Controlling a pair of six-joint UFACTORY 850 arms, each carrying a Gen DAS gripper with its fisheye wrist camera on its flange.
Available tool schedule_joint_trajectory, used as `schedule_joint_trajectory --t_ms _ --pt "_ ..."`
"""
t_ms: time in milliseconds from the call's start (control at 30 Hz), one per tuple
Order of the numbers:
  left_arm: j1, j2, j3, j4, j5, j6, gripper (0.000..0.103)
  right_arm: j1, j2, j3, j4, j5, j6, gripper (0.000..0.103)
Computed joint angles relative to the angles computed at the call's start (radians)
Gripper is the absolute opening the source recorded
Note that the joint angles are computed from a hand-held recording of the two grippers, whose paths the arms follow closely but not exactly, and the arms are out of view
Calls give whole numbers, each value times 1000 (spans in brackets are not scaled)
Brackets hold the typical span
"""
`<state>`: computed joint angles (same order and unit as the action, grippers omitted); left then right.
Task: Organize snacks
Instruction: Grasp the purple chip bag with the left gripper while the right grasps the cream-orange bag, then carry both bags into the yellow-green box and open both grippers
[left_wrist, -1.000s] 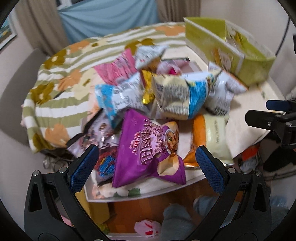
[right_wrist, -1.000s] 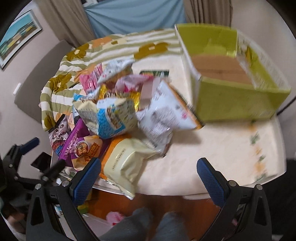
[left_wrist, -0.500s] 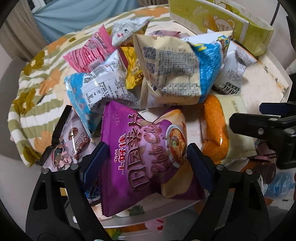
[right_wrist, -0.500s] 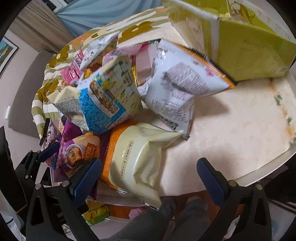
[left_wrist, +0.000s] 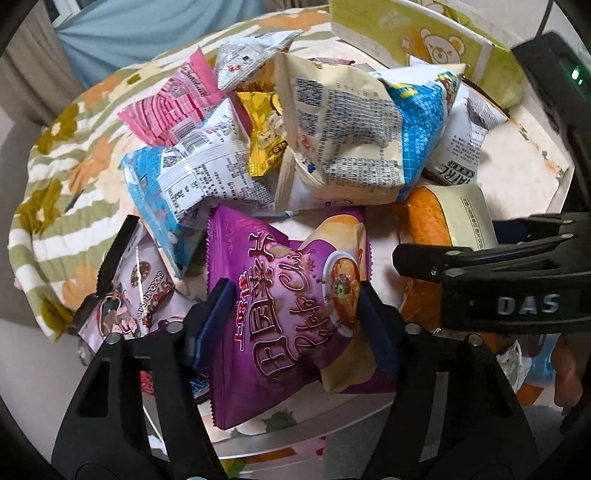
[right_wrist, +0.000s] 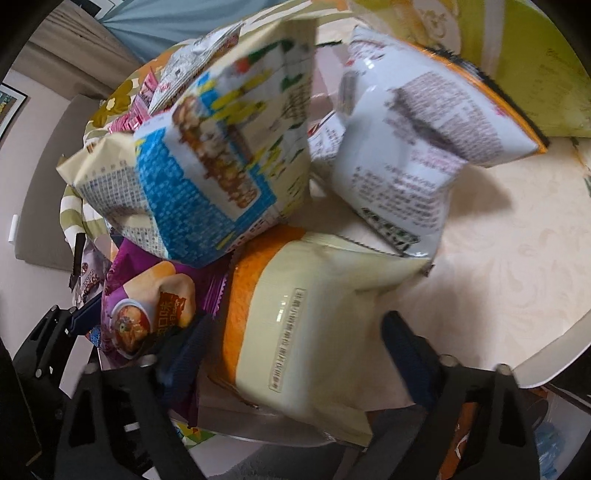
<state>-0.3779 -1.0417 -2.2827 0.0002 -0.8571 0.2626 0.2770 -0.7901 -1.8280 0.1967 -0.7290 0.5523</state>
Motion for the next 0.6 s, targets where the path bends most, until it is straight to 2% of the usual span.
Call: schedule_joint_trajectory --t_ms 33,167,367,600 --pt "4 -2 -6 -18 -7 11 55 0 -4 -6 0 -14 1 73" --pt "11 -5 -19 -50 -18 24 51 0 4 3 -17 -23 16 62" --pt "19 13 -9 -99 -25 23 47 5 54 58 -67 -12 58 59" --pt "20 101 90 -124 29 18 47 3 130 124 -121 12 80 59"
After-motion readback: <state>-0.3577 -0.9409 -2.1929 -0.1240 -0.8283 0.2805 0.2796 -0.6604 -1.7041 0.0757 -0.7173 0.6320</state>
